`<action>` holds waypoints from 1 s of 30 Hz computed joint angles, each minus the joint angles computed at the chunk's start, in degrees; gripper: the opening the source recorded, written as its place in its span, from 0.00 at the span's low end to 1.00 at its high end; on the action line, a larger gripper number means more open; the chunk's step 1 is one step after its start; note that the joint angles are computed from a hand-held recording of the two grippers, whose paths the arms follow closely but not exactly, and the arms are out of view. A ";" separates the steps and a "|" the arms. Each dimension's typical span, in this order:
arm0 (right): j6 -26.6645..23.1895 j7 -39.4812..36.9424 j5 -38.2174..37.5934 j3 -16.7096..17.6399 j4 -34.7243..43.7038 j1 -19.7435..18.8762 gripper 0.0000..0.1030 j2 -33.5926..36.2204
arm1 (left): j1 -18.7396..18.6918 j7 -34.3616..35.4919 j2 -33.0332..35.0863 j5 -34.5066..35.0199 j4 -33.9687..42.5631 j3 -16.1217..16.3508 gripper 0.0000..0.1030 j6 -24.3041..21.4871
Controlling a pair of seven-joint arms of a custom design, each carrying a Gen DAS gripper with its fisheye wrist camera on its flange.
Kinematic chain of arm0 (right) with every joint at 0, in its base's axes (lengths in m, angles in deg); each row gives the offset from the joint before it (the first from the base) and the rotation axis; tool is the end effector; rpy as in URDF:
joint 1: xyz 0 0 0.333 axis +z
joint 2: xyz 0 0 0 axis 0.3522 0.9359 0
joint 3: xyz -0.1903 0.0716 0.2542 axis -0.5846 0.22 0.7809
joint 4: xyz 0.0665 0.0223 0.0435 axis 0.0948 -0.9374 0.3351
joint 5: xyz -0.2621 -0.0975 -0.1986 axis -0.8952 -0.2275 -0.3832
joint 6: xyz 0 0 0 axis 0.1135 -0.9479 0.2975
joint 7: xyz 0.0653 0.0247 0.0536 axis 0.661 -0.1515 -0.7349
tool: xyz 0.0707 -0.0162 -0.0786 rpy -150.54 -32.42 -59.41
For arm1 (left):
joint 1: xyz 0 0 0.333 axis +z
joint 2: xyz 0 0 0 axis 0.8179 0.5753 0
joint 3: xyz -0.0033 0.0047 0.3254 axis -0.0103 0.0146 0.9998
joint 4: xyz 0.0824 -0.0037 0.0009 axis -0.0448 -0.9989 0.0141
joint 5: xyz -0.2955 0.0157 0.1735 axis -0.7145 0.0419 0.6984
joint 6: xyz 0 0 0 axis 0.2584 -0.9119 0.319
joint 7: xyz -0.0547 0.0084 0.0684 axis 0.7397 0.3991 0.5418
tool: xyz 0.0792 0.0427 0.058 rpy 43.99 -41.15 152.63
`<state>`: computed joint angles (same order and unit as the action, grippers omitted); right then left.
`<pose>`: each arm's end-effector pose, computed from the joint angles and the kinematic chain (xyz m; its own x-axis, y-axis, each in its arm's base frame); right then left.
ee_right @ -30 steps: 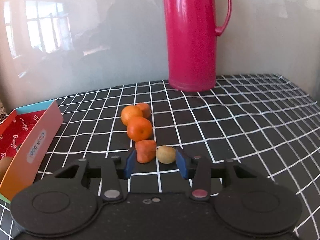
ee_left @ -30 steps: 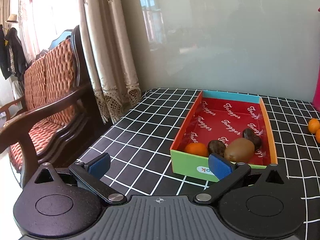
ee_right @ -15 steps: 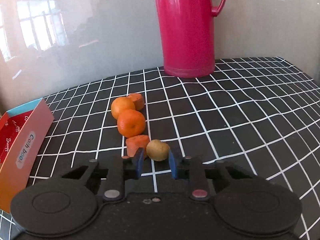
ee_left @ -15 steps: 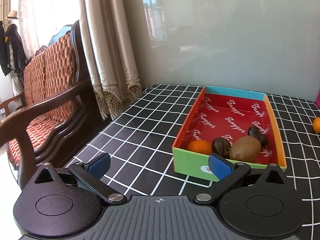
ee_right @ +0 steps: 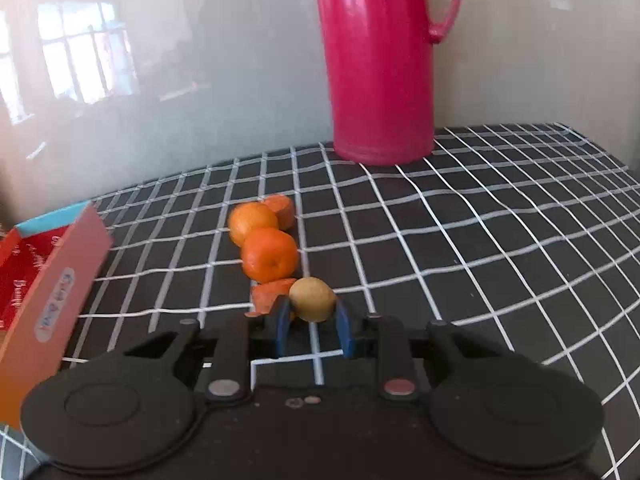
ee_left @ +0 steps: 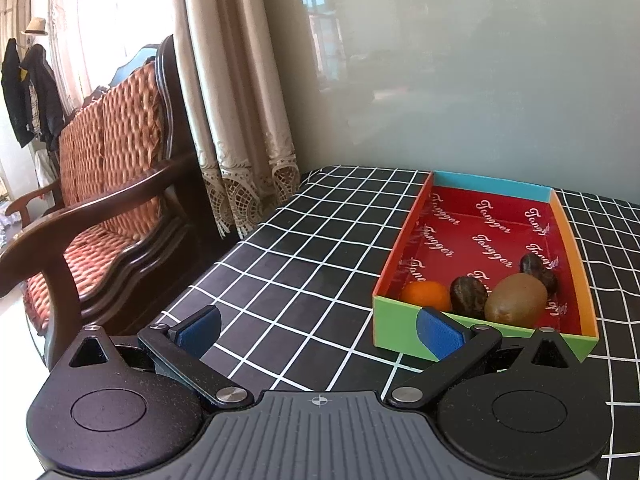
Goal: Organize fruits
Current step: 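Grasp the small yellow round fruit with the right gripper, then carry the small yellow fruit into the box and open the right gripper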
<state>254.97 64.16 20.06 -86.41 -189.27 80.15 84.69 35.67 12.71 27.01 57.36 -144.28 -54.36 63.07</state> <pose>0.6288 0.1573 0.3507 -0.3966 -0.9123 -0.1018 -0.5376 0.3207 -0.7798 0.6028 -0.2435 0.3868 0.2297 -0.9565 -0.1797 -0.5707 0.0172 -0.8210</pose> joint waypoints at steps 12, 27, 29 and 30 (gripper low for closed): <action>10.69 -12.77 0.47 13.75 6.35 -5.82 0.23 -4.17 | 1.04 -1.20 -2.33 1.32 -3.10 -0.17 1.00 -1.14; 2.62 -22.64 -0.31 30.82 26.21 -17.55 0.23 1.81 | 4.05 -3.00 -4.46 1.98 -6.18 -0.68 1.00 -2.99; 1.08 -21.96 -1.38 32.14 28.53 -18.73 0.23 2.87 | 4.33 -3.10 -4.56 2.04 -6.39 -0.70 1.00 -3.23; 0.56 -21.44 -1.96 32.51 29.30 -19.06 0.23 3.25 | 4.50 -3.13 -4.54 2.05 -6.42 -0.71 1.00 -3.24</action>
<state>255.54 42.72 18.10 -53.89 -159.97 61.09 87.94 40.16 9.58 22.47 59.42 -150.70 -55.07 59.83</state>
